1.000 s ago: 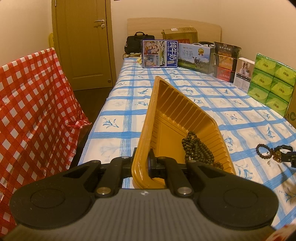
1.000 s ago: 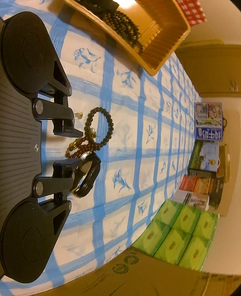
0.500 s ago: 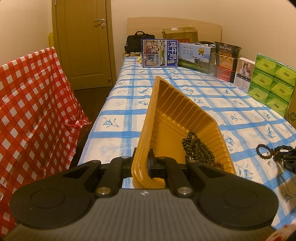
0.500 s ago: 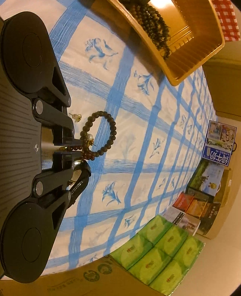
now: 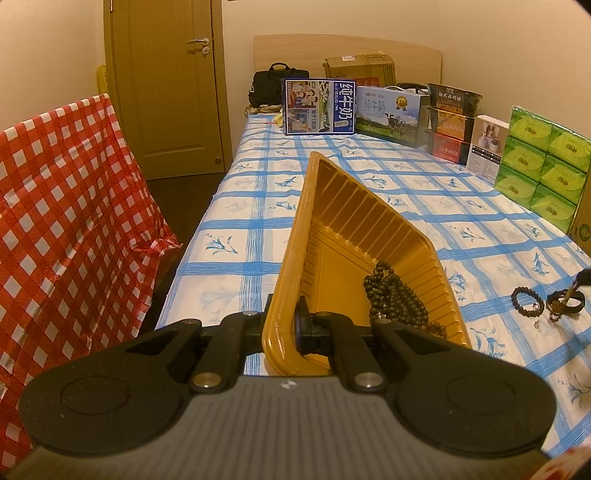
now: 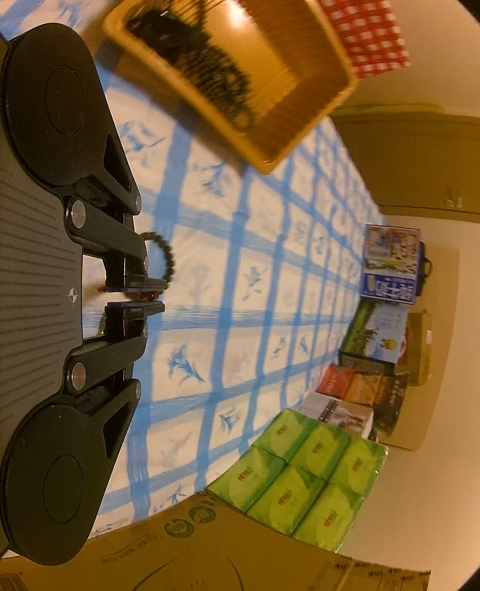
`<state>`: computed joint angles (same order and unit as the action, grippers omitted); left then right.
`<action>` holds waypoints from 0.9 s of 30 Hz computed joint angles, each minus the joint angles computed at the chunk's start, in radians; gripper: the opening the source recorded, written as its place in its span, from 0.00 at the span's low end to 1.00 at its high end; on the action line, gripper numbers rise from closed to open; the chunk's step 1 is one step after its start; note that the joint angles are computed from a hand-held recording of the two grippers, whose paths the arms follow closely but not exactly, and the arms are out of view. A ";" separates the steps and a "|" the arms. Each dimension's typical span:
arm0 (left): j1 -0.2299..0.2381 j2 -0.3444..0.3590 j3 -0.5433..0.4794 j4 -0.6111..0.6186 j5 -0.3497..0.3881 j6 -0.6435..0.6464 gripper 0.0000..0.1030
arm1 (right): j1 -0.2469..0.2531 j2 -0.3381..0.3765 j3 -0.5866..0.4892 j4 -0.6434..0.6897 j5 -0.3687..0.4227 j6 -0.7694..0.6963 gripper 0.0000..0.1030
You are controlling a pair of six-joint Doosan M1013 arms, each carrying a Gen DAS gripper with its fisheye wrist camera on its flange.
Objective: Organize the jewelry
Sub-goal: 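Carry the red bead strand into the orange tray and release it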
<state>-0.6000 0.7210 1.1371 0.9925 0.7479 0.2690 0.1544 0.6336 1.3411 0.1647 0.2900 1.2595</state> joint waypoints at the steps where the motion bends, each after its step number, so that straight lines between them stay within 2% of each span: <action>1: 0.000 0.001 -0.001 0.000 0.000 0.001 0.07 | -0.001 -0.005 0.000 0.027 0.000 -0.017 0.04; 11: 0.000 0.001 -0.001 -0.001 0.000 0.004 0.07 | 0.010 -0.037 -0.001 0.285 -0.007 -0.276 0.04; 20: 0.000 0.001 -0.002 -0.001 0.001 0.004 0.07 | 0.039 -0.027 -0.040 0.581 0.088 -0.566 0.04; 27: 0.000 0.001 -0.002 -0.001 0.001 0.003 0.07 | 0.072 0.006 -0.092 0.671 0.147 -0.659 0.04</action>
<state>-0.6002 0.7221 1.1348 0.9910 0.7485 0.2723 0.2268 0.6397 1.2495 0.8354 0.4367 0.6008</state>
